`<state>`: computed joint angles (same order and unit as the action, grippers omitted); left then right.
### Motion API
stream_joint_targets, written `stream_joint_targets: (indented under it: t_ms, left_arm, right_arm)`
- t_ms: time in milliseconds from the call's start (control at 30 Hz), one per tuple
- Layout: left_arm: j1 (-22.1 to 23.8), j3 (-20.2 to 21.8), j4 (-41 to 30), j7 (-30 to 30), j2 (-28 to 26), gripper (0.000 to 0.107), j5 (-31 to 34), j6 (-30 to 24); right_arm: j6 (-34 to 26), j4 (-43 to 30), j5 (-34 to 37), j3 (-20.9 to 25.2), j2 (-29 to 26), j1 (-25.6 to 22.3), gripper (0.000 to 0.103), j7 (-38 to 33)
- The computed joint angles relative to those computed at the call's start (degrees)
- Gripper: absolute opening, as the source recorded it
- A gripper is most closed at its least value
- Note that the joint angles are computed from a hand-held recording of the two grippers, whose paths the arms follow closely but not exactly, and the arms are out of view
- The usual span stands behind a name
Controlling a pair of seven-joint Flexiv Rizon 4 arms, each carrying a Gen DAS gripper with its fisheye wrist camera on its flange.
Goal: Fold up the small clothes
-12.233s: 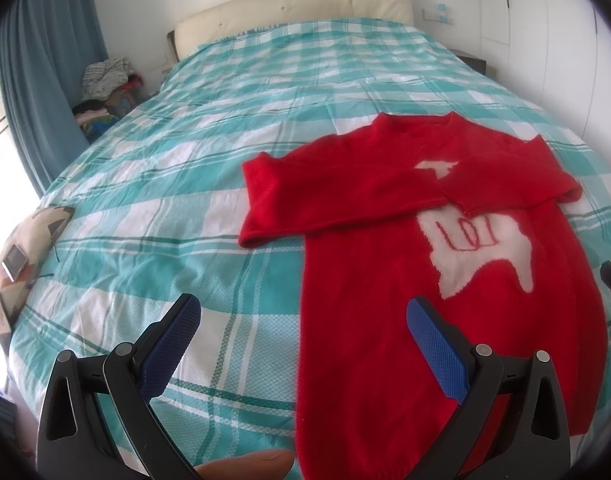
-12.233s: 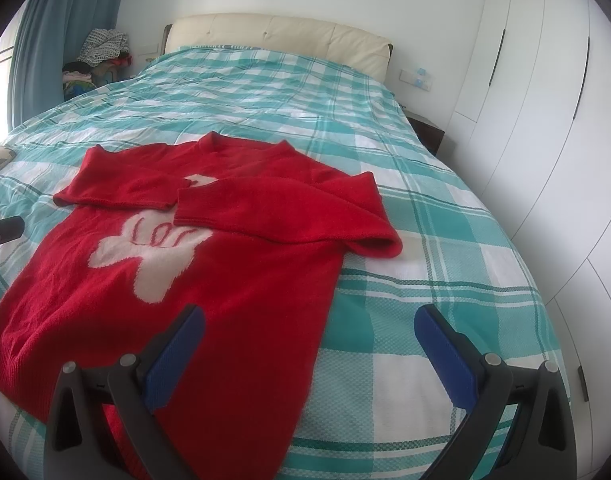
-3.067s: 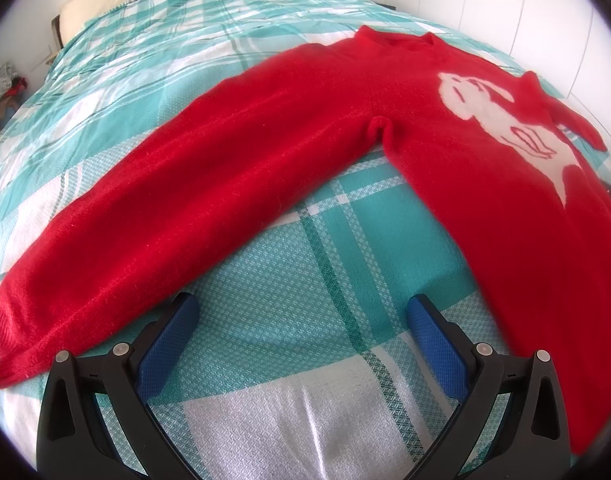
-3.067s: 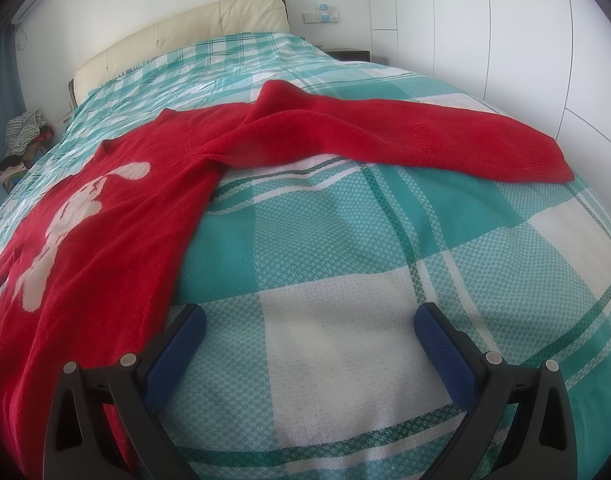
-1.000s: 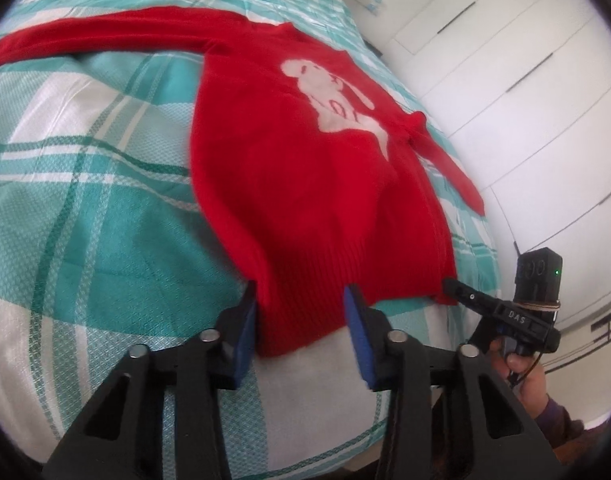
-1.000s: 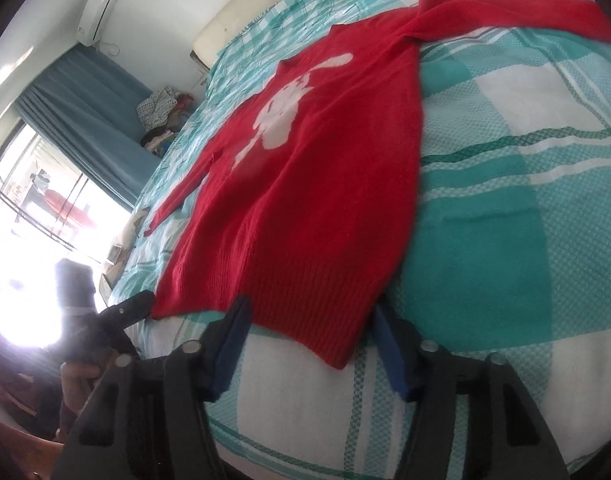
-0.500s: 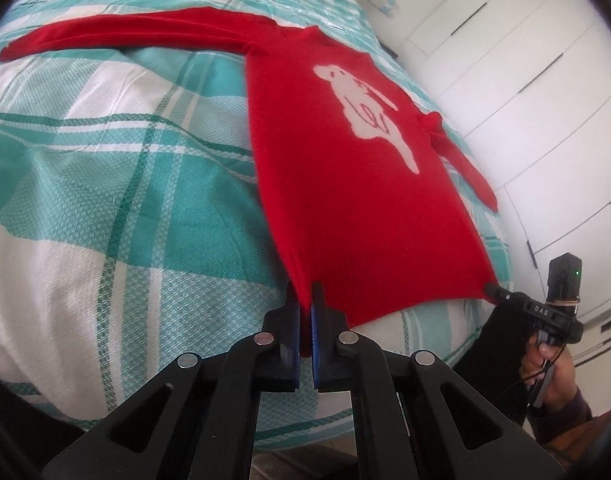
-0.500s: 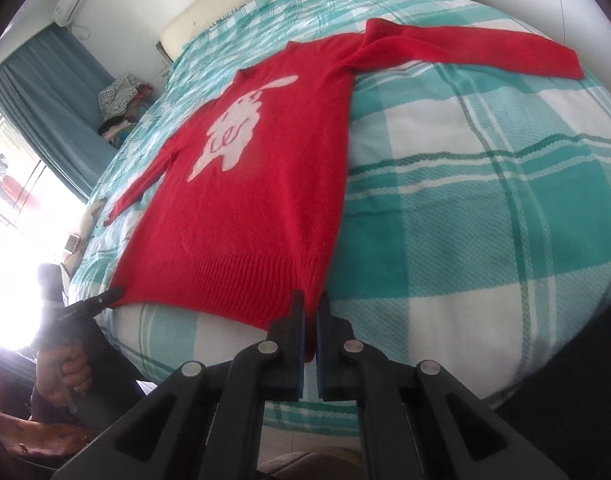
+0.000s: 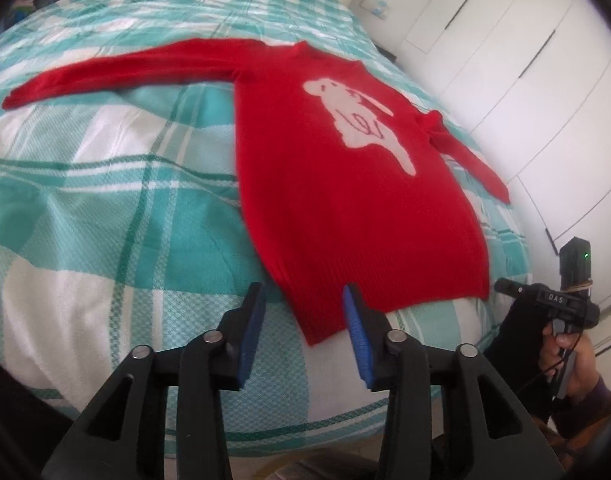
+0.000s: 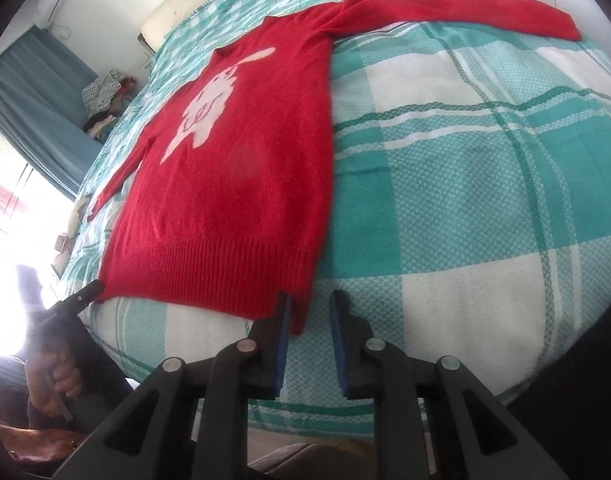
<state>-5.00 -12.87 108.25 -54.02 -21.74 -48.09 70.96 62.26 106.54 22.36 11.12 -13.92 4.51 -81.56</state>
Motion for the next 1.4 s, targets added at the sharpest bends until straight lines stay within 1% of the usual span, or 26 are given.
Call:
stream_joint_targets:
  t_ms: [133,200,233,300,367,433,467,500,533,567,600,633,667,700,733,767,867,900,933,967,1067,1133,1167,1233,1333,1400]
  left_arm:
    - [0.7,0.3,-1.0,2.6,1.5,0.061,0.3,4.6]
    - [1.9,-1.2,-2.6,4.8,0.7,0.066,-2.0,7.8]
    - [2.4,-2.3,-3.7,5.9,-0.2,0.067,-3.3,10.1]
    - [4.8,-7.2,-5.9,10.1,-2.8,0.068,-7.9,16.6]
    - [9.0,-15.3,-8.3,14.3,-6.5,0.068,-11.9,24.2]
    - [13.2,-22.6,-9.9,15.2,-10.4,0.068,-12.0,29.8]
    - [14.0,-23.8,-10.1,14.7,-11.6,0.068,-11.5,30.9]
    - [13.8,-23.1,-10.3,13.5,-12.4,0.068,-10.7,31.1]
    - [12.0,-20.5,-10.7,13.3,-12.7,0.068,-11.4,30.4]
    - [9.7,-16.1,-10.8,10.0,-12.9,0.068,-9.1,28.6]
    - [8.2,-11.4,-10.7,3.2,-12.9,0.068,-3.0,25.6]
    - [6.1,-7.1,-11.3,-0.4,-12.9,0.067,-0.7,22.9]
    - [4.3,-4.7,-11.9,-0.3,-12.9,0.067,-2.1,21.8]
    - [3.0,-4.2,-12.3,3.4,-12.9,0.067,-6.9,22.4]
    - [3.2,-5.1,-12.2,4.7,-12.9,0.068,-8.5,23.5]
    - [5.0,-7.0,-11.7,3.2,-13.0,0.068,-6.4,24.5]
    - [4.9,-6.2,-11.6,0.2,-13.1,0.068,-4.7,24.2]
    - [4.6,-5.4,-11.6,-0.8,-13.1,0.068,-3.9,23.8]
    - [4.2,-4.6,-11.5,-1.7,-13.1,0.068,-3.0,23.6]
    - [3.9,-4.1,-11.3,-2.4,-12.9,0.068,-2.0,23.6]
    - [4.0,-3.5,-10.6,-4.0,-12.5,0.068,0.5,23.8]
    - [4.7,-3.9,-10.5,-5.2,-12.5,0.068,1.7,23.4]
    - [5.1,-4.4,-10.6,-5.8,-12.6,0.068,2.2,23.1]
    - [5.6,-4.6,-10.9,-7.3,-12.8,0.068,3.4,22.7]
    - [5.3,-3.5,-11.2,-9.7,-13.0,0.068,5.6,22.0]
    - [5.0,-2.6,-11.5,-11.5,-13.1,0.068,7.0,21.2]
  right_arm:
    - [0.8,-2.3,2.2,-2.0,1.7,-3.1,0.027,-1.0]
    - [2.4,-5.2,2.2,-4.2,0.5,-5.1,0.041,0.1]
    - [3.7,-7.2,2.5,-5.3,-1.0,-6.2,0.042,0.9]
    - [6.1,-11.8,3.1,-7.1,-5.2,-9.0,0.043,4.2]
    - [5.4,-17.4,6.0,-7.0,-10.1,-12.8,0.043,8.1]
    - [3.2,-22.6,11.4,-4.1,-14.3,-17.7,0.043,10.6]
    - [3.3,-24.3,14.8,-1.8,-15.9,-20.0,0.043,10.6]
    - [4.4,-25.5,17.8,0.2,-17.2,-21.8,0.043,9.9]
    - [6.5,-25.9,18.9,0.8,-18.0,-22.0,0.042,10.0]
    - [9.2,-25.9,18.7,0.7,-18.6,-21.5,0.04,10.3]
    - [11.7,-25.9,17.9,0.5,-19.2,-20.9,0.037,10.8]
    - [14.0,-26.1,17.3,0.6,-20.0,-20.6,0.037,11.5]
    - [15.6,-26.6,16.8,0.9,-21.0,-20.5,0.036,12.2]
    - [16.6,-27.2,16.0,1.1,-21.9,-20.5,0.034,13.0]
    - [17.8,-27.6,15.2,1.1,-22.6,-20.2,0.033,13.9]
    - [19.0,-28.2,14.5,1.3,-23.3,-20.1,0.031,14.7]
    - [21.5,-29.9,12.4,2.1,-25.1,-20.2,0.028,16.4]
    - [20.3,-30.2,11.1,0.3,-25.3,-19.2,0.016,17.5]
    - [19.4,-28.9,6.6,-3.3,-24.6,-16.9,0.008,21.5]
    - [19.5,-27.5,3.3,-7.2,-23.8,-14.3,0.004,24.1]
    - [21.2,-21.4,-4.8,-19.0,-20.8,-7.3,0.004,32.7]
    - [20.2,-19.2,-9.2,-23.0,-19.6,-5.6,0.004,37.1]
    - [19.0,-19.7,-8.7,-22.1,-19.3,-6.3,0.004,35.7]
    - [18.2,-19.7,-12.4,-21.4,-18.5,-6.8,0.004,35.6]
    - [19.5,-20.8,-17.3,-19.9,-17.6,-6.9,0.004,33.8]
    - [19.3,-24.9,-20.4,-17.3,-18.2,-7.3,0.004,32.1]
